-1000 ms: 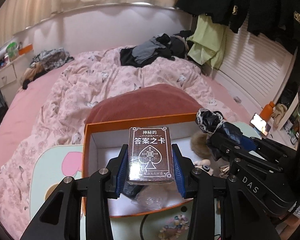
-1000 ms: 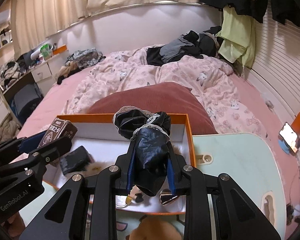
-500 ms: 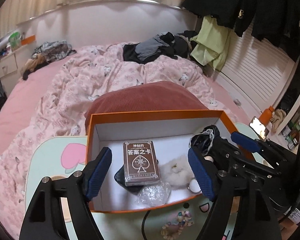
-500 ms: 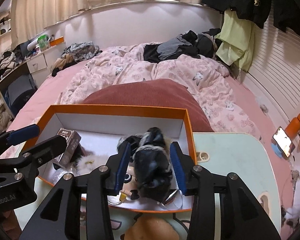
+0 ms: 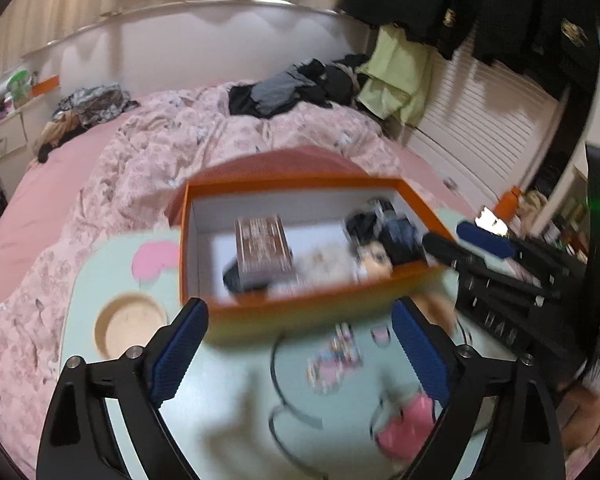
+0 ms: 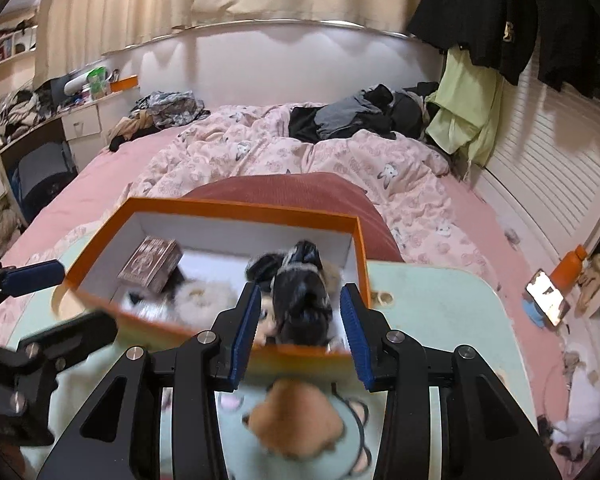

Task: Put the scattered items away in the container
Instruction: 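Open both grippers to drop the card box and pouch into the orange box, then withdraw both open grippers back from the orange box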

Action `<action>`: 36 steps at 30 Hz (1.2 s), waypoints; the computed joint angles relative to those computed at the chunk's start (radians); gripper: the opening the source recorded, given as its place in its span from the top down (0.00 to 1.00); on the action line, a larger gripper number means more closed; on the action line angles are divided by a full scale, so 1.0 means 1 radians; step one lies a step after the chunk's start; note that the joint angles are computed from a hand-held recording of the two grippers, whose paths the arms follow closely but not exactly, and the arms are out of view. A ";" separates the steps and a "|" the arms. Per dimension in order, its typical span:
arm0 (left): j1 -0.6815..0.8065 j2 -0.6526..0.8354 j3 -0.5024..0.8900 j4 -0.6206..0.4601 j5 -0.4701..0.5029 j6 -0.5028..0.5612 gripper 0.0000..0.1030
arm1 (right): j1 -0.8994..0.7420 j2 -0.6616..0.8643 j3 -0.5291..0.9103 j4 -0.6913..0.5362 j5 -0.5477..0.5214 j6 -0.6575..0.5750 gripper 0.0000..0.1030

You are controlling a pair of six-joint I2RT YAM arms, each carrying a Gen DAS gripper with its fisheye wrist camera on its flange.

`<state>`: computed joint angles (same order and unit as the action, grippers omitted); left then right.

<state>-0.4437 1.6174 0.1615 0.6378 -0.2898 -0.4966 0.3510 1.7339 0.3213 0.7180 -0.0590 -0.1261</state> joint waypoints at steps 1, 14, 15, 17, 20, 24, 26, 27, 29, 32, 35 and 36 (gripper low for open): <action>-0.027 0.010 -0.020 0.014 -0.009 -0.011 0.09 | -0.009 -0.019 -0.027 0.002 -0.012 0.000 0.58; -0.102 0.394 0.032 0.168 0.004 -0.097 0.09 | -0.168 0.158 -0.153 0.103 -0.104 -0.015 0.38; -0.114 0.405 0.040 0.161 -0.014 -0.104 0.09 | -0.179 0.173 -0.144 0.094 -0.112 -0.015 0.38; -0.142 0.417 0.062 0.123 -0.056 -0.120 0.06 | -0.197 0.200 -0.121 0.073 -0.120 -0.019 0.38; -0.169 0.443 0.095 0.081 -0.094 -0.130 0.00 | -0.188 0.220 -0.114 0.078 -0.100 -0.007 0.27; -0.175 0.447 0.096 0.082 -0.101 -0.135 0.00 | -0.141 0.261 -0.123 0.126 -0.026 -0.007 0.12; -0.179 0.454 0.089 0.097 -0.106 -0.140 0.00 | -0.131 0.271 -0.111 0.110 -0.021 -0.010 0.00; -0.183 0.461 0.089 0.104 -0.109 -0.144 0.00 | -0.131 0.274 -0.109 0.109 -0.022 -0.014 0.00; -0.190 0.469 0.088 0.111 -0.113 -0.152 0.00 | -0.134 0.269 -0.111 0.106 -0.024 -0.020 0.00; -0.197 0.475 0.095 0.106 -0.116 -0.158 0.00 | -0.135 0.266 -0.113 0.106 -0.026 -0.023 0.00; -0.197 0.475 0.097 0.105 -0.116 -0.159 0.00 | -0.135 0.274 -0.118 0.123 -0.028 -0.024 0.00; -0.197 0.474 0.098 0.103 -0.116 -0.159 0.00 | -0.133 0.276 -0.120 0.129 -0.028 -0.024 0.00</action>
<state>-0.6409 2.0915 0.2595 0.7407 -0.4055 -0.6557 0.2178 2.0101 0.2010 0.8472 -0.0873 -0.1505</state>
